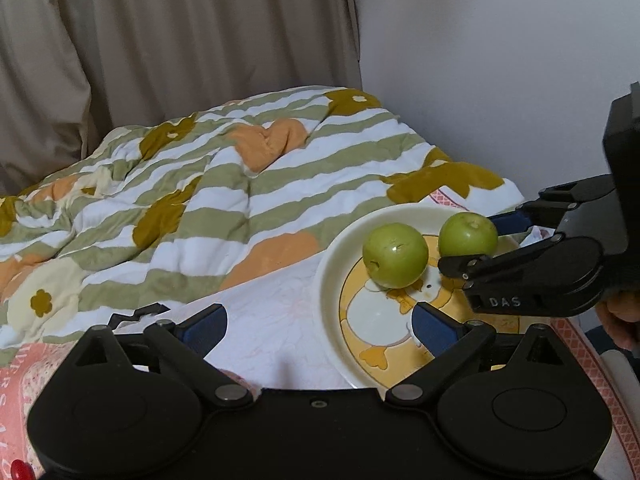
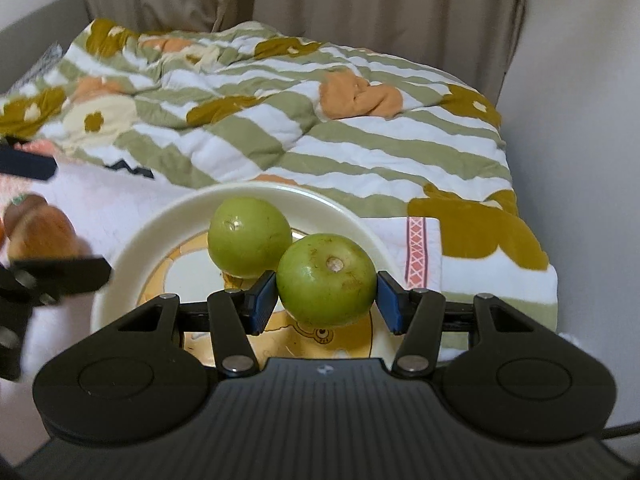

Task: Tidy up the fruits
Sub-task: 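Carry both green apples into the white bowl and open both tools, then lift both open tools out of the bowl back toward the fruit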

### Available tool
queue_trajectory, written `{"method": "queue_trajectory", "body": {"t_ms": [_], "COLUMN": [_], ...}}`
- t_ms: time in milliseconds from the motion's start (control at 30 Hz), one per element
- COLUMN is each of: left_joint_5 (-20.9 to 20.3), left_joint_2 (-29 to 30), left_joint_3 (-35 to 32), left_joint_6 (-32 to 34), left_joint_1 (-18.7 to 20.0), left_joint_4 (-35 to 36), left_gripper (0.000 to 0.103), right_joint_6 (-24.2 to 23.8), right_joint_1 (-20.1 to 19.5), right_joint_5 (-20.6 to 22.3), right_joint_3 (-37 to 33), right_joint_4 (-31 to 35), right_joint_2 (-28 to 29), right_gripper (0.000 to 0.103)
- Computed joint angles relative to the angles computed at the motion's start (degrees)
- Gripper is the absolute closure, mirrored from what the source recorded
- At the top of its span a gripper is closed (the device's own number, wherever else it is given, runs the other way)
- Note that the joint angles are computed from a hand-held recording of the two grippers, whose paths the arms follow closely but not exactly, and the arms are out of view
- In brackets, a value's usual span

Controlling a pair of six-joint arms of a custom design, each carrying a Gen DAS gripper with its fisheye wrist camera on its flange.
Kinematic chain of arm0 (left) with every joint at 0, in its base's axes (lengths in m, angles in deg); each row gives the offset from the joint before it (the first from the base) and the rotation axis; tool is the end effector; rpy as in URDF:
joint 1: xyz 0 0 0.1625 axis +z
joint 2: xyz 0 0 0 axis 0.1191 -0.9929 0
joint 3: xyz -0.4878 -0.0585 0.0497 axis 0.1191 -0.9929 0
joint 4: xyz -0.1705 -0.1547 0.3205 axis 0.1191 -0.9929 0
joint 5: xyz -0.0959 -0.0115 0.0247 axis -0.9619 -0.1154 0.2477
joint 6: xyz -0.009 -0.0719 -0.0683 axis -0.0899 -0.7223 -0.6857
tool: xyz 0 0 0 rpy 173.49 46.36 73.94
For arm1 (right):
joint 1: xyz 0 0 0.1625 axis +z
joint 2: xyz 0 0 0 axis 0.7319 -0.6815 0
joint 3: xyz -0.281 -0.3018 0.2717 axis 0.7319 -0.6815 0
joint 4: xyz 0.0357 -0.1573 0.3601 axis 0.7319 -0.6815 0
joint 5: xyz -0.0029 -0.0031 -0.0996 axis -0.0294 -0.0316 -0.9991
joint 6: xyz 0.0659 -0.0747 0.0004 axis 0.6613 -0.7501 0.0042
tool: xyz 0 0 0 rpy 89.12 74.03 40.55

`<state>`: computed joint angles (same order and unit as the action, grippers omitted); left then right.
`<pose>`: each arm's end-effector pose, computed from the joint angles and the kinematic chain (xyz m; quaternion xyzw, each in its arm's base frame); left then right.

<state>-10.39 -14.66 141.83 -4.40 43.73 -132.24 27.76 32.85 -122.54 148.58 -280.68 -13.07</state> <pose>-0.3146 -0.6813 -0.0525 0.4353 0.8360 -0.2043 0.2644 -0.0283 -0.6616 0.2366 0.1398 -0.8480 0.3256 0.3942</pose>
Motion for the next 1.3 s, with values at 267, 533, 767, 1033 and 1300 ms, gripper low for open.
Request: {"method": "queue_trajectory", "body": {"t_ms": [267, 533, 767, 1033, 1300], "left_joint_5": [0.81, 1.45, 2.03, 5.62, 12.05], "left_joint_2": [0.08, -0.9, -3.31, -8.07, -12.73], "left_joint_3": [0.62, 2.76, 7.85, 18.14, 29.39], "left_joint_6": [0.25, 0.47, -0.53, -5.3, -9.73], "left_joint_1": [-0.09, -0.97, -2.75, -6.32, -10.47], "left_joint_4": [-1.0, -2.87, -8.59, -18.07, -28.13], "left_gripper": [0.002, 0.002, 0.002, 0.002, 0.002], "right_joint_6": [-5.2, -4.24, 0.88, 5.91, 7.92], "right_joint_1": [-0.24, 0.07, 1.62, 6.28, 11.59], "right_joint_5": [0.62, 1.82, 0.96, -1.94, -3.48], "right_joint_3": [0.64, 3.26, 8.12, 16.34, 23.69], "right_joint_4": [-4.79, -8.14, -8.7, -12.44, -15.54], "right_joint_2": [1.71, -0.17, -4.23, -9.4, -12.58], "right_gripper": [0.018, 0.0, 0.0, 0.0, 0.0]}}
